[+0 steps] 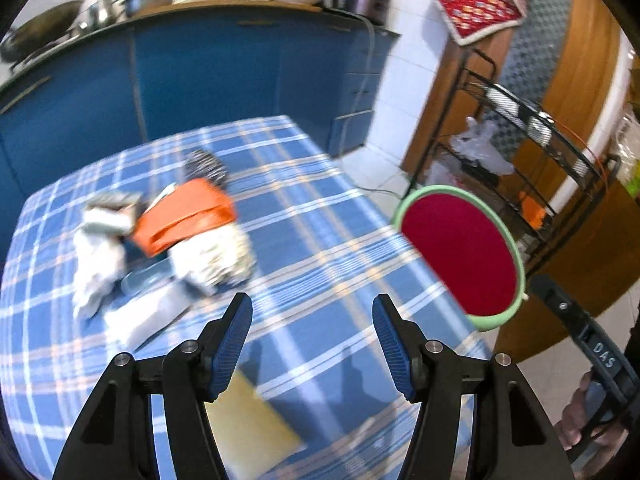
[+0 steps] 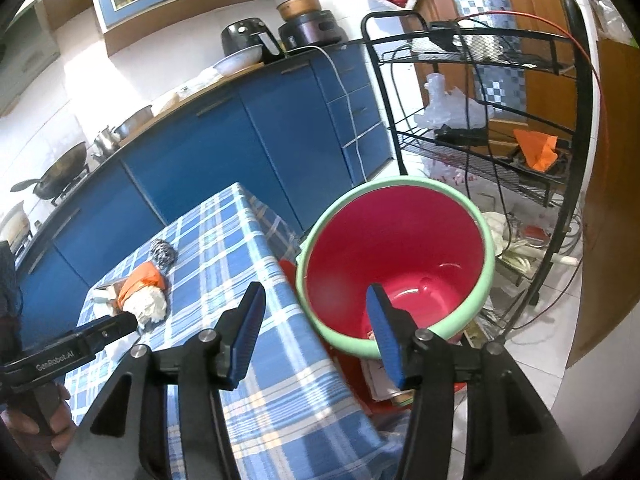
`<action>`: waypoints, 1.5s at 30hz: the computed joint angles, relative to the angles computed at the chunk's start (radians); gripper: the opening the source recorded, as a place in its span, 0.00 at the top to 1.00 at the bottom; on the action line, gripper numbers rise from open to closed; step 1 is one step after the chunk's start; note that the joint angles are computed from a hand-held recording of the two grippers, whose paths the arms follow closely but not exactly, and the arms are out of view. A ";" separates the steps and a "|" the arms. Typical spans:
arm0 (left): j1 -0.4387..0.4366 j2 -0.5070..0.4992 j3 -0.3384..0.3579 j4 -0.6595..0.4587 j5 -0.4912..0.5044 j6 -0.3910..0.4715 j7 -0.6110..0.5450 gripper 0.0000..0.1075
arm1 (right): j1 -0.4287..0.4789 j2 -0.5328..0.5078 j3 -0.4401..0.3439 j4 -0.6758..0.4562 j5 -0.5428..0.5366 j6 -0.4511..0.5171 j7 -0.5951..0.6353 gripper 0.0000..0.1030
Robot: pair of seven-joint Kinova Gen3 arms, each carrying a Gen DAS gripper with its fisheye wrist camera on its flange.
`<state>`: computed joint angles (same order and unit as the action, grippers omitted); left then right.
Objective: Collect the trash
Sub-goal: 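Return the left gripper to the table and grasp the yellow sponge, then grasp the clear plastic bag with the right gripper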
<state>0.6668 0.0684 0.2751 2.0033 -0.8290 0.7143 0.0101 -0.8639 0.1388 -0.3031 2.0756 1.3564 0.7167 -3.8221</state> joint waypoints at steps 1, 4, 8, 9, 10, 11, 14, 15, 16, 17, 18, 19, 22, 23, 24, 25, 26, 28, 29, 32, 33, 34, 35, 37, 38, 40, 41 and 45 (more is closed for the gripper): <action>0.002 -0.002 0.001 0.004 0.012 0.025 0.006 0.40 | -0.003 0.001 -0.002 0.000 0.002 0.001 -0.001 0.47; 0.003 -0.009 0.004 0.021 0.029 0.052 0.028 0.40 | -0.010 0.005 -0.006 -0.003 0.006 0.001 -0.003 0.47; -0.004 -0.021 0.014 0.058 0.064 0.066 0.053 0.40 | -0.019 0.006 -0.009 -0.002 0.008 -0.002 -0.006 0.44; -0.007 -0.022 0.015 0.064 0.074 0.066 0.055 0.40 | -0.023 0.006 -0.010 -0.001 0.012 0.001 -0.014 0.42; -0.010 -0.023 0.016 0.072 0.085 0.063 0.055 0.40 | -0.026 0.006 -0.012 0.000 0.015 0.003 -0.017 0.41; -0.016 -0.025 0.014 0.084 0.103 0.054 0.056 0.40 | -0.029 0.007 -0.013 -0.001 0.015 0.004 -0.017 0.41; -0.021 -0.025 0.017 0.105 0.125 0.048 0.067 0.40 | -0.037 0.011 -0.017 -0.004 0.014 0.011 -0.016 0.41; -0.021 -0.025 0.019 0.109 0.128 0.048 0.071 0.40 | -0.040 0.012 -0.017 -0.005 0.012 0.012 -0.015 0.41; -0.021 -0.027 0.020 0.115 0.132 0.047 0.076 0.40 | -0.042 0.014 -0.017 -0.007 0.010 0.013 -0.014 0.41; -0.023 -0.030 0.020 0.123 0.141 0.040 0.075 0.40 | -0.044 0.013 -0.017 -0.006 0.009 0.013 -0.014 0.41; -0.025 -0.028 0.020 0.124 0.147 0.036 0.072 0.40 | -0.046 0.015 -0.017 -0.008 0.008 0.013 -0.014 0.41; -0.027 -0.027 0.020 0.127 0.151 0.031 0.072 0.40 | -0.048 0.017 -0.017 -0.010 0.007 0.013 -0.013 0.40; -0.034 -0.025 0.014 0.144 0.161 -0.012 0.068 0.40 | -0.054 0.025 -0.016 -0.019 0.003 0.010 -0.002 0.40; -0.036 -0.026 0.013 0.151 0.162 -0.032 0.070 0.40 | -0.057 0.027 -0.016 -0.022 0.001 0.010 0.002 0.40; -0.037 -0.025 0.012 0.153 0.162 -0.041 0.069 0.40 | -0.059 0.030 -0.015 -0.026 -0.001 0.010 0.009 0.40; -0.036 -0.023 0.012 0.157 0.161 -0.053 0.069 0.40 | -0.062 0.032 -0.014 -0.028 -0.003 0.010 0.013 0.40; -0.037 -0.018 0.011 0.156 0.163 -0.060 0.064 0.40 | -0.064 0.033 -0.013 -0.030 -0.005 0.009 0.017 0.40; -0.026 -0.012 0.012 0.155 0.142 -0.055 0.082 0.40 | -0.067 0.038 -0.010 -0.036 -0.008 0.008 0.025 0.40; -0.019 -0.010 0.012 0.156 0.129 -0.054 0.091 0.40 | -0.070 0.039 -0.009 -0.038 -0.011 0.009 0.027 0.40; -0.004 -0.008 0.011 0.163 0.097 -0.057 0.116 0.47 | -0.074 0.048 -0.004 -0.049 -0.022 0.007 0.040 0.40; -0.004 -0.014 0.009 0.171 0.086 -0.074 0.120 0.54 | -0.075 0.050 -0.002 -0.051 -0.024 0.004 0.043 0.40; -0.006 -0.021 0.008 0.179 0.082 -0.094 0.120 0.56 | -0.077 0.051 0.000 -0.053 -0.027 0.003 0.047 0.40; -0.008 -0.024 0.008 0.185 0.079 -0.104 0.120 0.59 | -0.078 0.054 0.001 -0.057 -0.031 0.002 0.053 0.40; -0.012 -0.031 0.010 0.195 0.068 -0.119 0.128 0.62 | -0.082 0.060 0.005 -0.065 -0.040 -0.001 0.067 0.40; -0.014 -0.040 0.011 0.204 0.059 -0.130 0.136 0.63 | -0.084 0.064 0.006 -0.070 -0.044 -0.004 0.074 0.40; -0.021 -0.049 0.018 0.212 0.048 -0.133 0.145 0.66 | -0.088 0.072 0.010 -0.080 -0.051 -0.013 0.090 0.40; -0.022 -0.059 0.024 0.217 0.036 -0.124 0.159 0.68 | -0.089 0.076 0.013 -0.086 -0.055 -0.020 0.100 0.40; -0.044 -0.104 0.050 0.240 0.008 -0.086 0.198 0.71 | -0.100 0.096 0.024 -0.112 -0.064 -0.041 0.136 0.40</action>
